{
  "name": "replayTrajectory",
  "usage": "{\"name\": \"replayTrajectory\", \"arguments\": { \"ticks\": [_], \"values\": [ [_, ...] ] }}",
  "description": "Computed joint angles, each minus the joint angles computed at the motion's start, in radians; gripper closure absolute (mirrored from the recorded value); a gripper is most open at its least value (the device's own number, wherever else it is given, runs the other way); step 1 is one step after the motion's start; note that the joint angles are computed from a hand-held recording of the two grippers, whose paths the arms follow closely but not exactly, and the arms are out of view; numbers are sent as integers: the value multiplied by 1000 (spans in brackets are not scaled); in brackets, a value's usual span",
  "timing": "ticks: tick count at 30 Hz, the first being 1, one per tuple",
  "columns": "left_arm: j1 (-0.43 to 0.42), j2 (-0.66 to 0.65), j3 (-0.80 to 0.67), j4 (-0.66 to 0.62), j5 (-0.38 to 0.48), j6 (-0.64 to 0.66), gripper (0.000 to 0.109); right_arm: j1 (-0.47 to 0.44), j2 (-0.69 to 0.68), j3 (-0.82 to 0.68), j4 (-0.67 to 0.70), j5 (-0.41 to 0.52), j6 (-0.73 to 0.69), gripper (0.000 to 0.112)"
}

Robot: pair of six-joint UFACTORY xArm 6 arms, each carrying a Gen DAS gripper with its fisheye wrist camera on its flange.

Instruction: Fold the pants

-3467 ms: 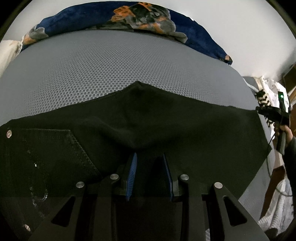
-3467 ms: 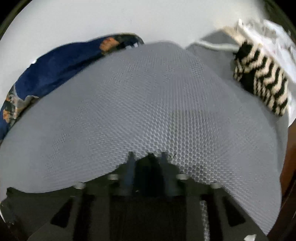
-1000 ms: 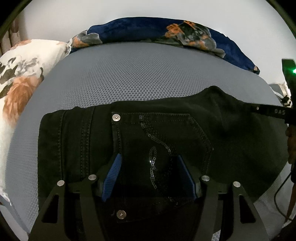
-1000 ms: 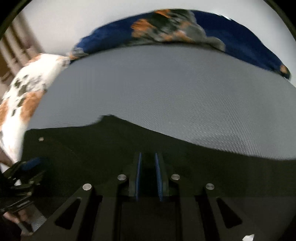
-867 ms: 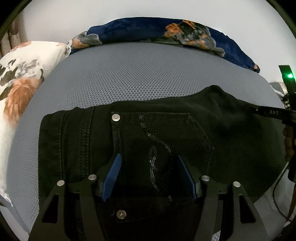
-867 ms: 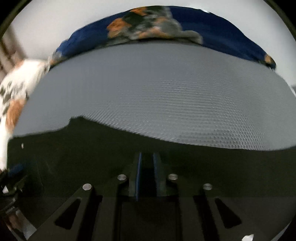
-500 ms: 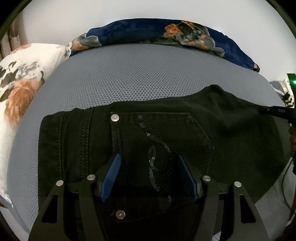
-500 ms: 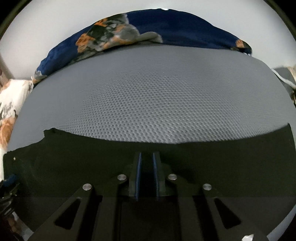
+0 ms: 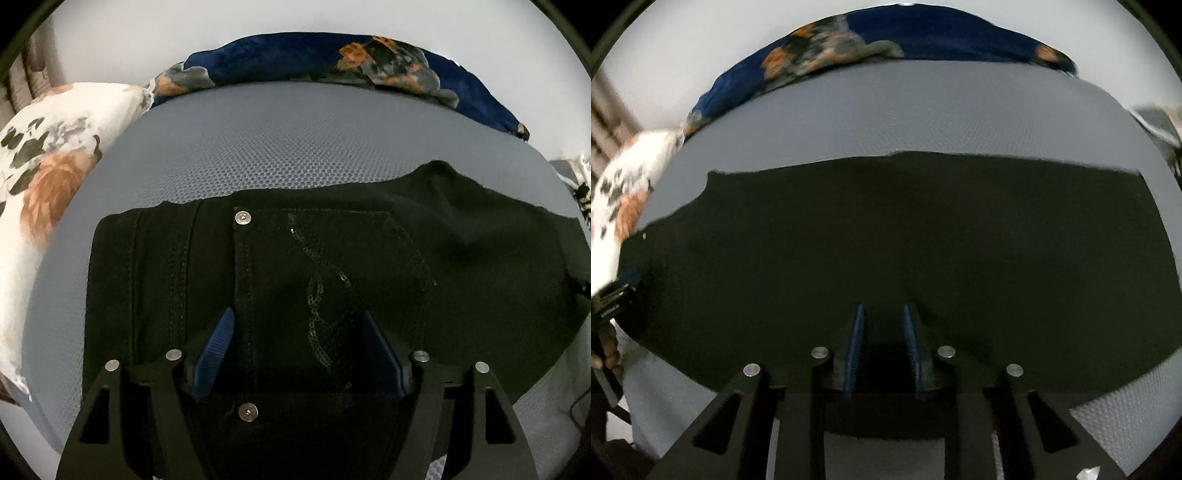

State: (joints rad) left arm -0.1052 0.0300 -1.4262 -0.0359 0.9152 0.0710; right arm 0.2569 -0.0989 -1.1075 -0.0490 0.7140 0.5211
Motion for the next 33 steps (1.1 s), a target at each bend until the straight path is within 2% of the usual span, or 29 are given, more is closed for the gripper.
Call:
{"name": "replayTrajectory", "arguments": {
  "ticks": [2,4,7,9,12,14,18,22,25,28,30,33],
  "values": [
    [-3,-8,1,6,5,-23,37,-30,-48,48,-51,20,61,95],
    [-10,-10,-11,19,17,-48,37,-70,-108,120,-18,-21,64,95],
    [-27,-9,-30,21,3,-63,37,-92,-142,144,-76,-15,145,88],
    [-44,-4,-49,50,-10,-89,37,-100,-153,153,-97,-30,174,87],
    [-70,2,-62,18,-69,-64,37,-91,-141,130,-231,-18,255,86],
    [-94,34,-103,-49,-56,-8,37,-95,-127,115,-295,-21,294,75],
    [-146,118,-189,-178,-30,96,37,-105,-64,76,-364,-57,363,74],
    [-185,229,-311,-277,46,156,38,-115,-72,107,-385,-57,391,74],
    [-197,316,-407,-264,91,151,40,-122,-92,132,-419,-38,406,73],
    [-196,403,-504,-210,126,107,42,-133,-110,149,-454,-20,438,66],
    [-189,428,-515,-209,97,111,42,-143,-120,165,-457,-27,450,66],
    [-190,462,-556,-193,116,96,42,-154,-128,177,-466,-34,456,66]
  ]
}}
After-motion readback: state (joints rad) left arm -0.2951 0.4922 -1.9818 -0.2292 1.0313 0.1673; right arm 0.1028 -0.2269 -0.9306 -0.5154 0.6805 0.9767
